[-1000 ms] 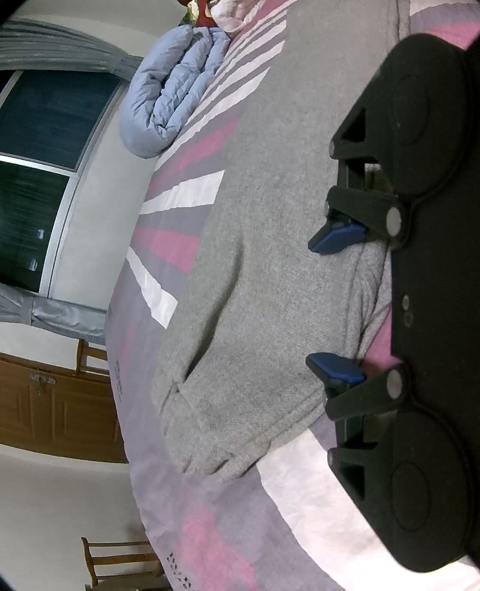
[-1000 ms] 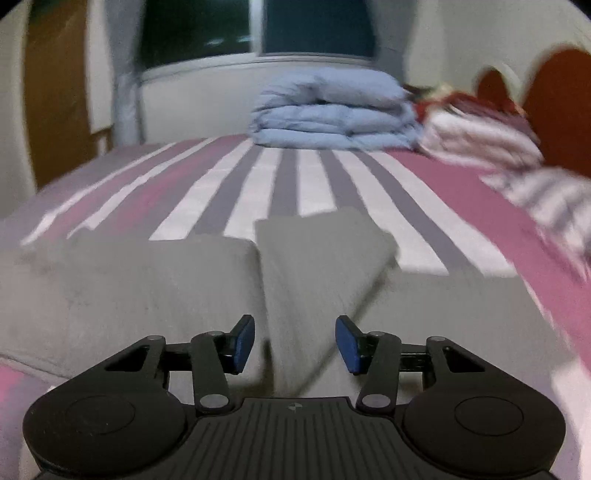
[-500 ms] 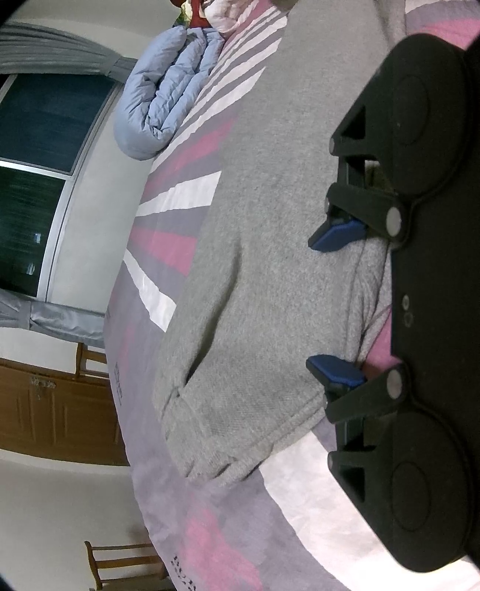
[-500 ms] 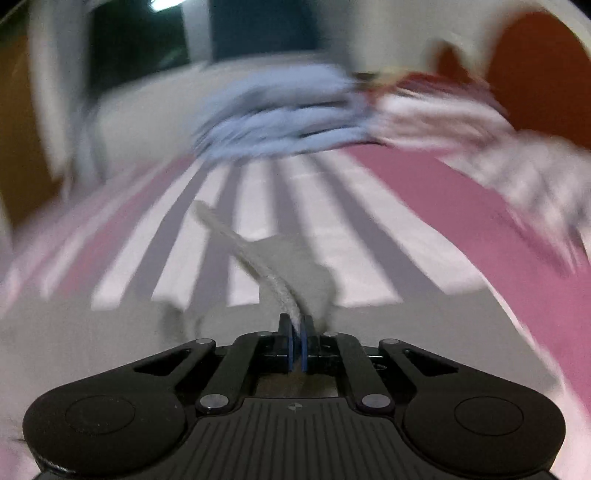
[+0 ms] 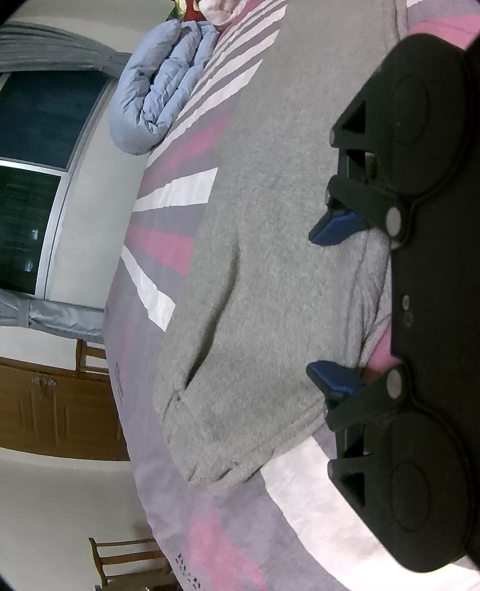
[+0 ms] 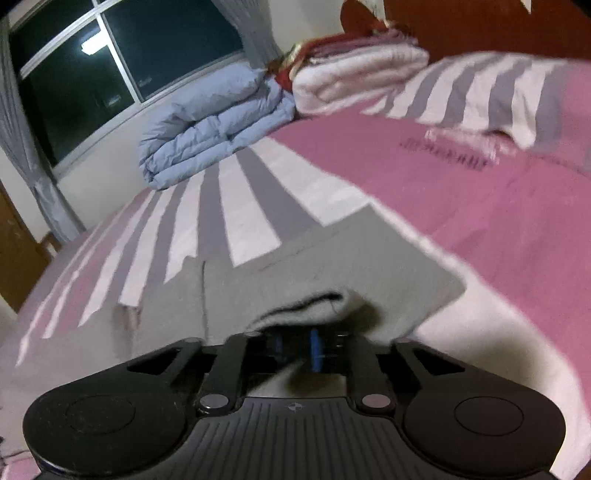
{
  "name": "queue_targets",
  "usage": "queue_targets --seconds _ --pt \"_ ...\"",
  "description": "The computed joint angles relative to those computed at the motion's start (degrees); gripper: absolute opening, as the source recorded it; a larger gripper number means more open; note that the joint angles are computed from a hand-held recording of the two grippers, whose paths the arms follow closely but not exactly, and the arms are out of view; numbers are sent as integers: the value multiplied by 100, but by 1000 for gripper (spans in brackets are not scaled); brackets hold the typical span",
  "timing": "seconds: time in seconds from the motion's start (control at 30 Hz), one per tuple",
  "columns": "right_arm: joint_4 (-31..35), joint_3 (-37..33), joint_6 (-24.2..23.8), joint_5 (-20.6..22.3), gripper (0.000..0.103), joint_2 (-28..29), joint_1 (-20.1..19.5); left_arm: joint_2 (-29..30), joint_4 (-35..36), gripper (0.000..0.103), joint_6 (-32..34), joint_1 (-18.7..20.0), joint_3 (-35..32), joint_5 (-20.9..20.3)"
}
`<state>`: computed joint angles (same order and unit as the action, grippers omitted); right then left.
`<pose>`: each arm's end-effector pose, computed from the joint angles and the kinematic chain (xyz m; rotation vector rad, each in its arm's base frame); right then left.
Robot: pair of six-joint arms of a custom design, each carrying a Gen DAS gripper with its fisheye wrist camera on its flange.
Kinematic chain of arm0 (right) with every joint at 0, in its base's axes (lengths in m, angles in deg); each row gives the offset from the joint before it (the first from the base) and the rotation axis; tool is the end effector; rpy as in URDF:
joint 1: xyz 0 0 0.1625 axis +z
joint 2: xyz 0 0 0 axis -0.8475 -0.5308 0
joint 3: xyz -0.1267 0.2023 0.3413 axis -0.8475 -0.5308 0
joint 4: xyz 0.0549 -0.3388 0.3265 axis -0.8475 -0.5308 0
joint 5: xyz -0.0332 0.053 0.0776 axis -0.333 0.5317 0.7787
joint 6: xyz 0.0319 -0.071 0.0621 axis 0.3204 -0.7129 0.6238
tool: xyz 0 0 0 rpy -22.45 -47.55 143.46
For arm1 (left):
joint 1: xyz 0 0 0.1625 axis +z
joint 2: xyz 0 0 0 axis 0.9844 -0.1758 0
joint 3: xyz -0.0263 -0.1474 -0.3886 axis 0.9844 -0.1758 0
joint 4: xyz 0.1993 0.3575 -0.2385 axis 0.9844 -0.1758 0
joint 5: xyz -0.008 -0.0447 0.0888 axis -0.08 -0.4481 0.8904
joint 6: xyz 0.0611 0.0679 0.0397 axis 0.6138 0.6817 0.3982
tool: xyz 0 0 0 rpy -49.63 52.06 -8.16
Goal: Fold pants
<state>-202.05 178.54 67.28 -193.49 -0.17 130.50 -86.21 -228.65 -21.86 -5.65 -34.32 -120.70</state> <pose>-0.1085 -0.6784 0.2587 -0.4457 -2.0851 1.4945 -0.0757 -0.9437 0.1000 0.4959 2.3129 -1.1009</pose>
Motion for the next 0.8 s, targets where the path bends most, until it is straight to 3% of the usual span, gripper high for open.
queue_targets --seconds 0.03,0.1,0.17,0.27,0.37,0.5,0.63,0.73,0.77,0.8 --pt "-50 -6 -16 29 37 0 -26 -3 -3 62 -2 1 5 5" --pt "-168 -69 -54 48 43 17 -67 -7 -18 62 8 -1 18 16" --pt "-262 -135 -69 -103 43 1 -112 -13 -20 62 18 -5 26 23" --pt "15 -135 488 -64 43 -183 -312 13 -14 63 47 -11 -7 54" --pt "151 -28 437 97 43 -333 -422 56 -12 66 91 -23 -57 92" --pt "-119 357 853 698 44 -506 -613 99 -22 68 152 -41 -98 154" --pt "-77 385 1711 1496 44 -518 -910 105 2 68 137 -40 -118 158" --pt "82 200 2017 1675 44 -447 -993 115 8 68 153 -44 -132 172" --pt "134 146 2059 1707 43 -436 -1002 112 5 68 150 -45 -127 170" --pt "207 102 2094 1688 24 -442 -990 112 5 68 150 -45 -127 170"
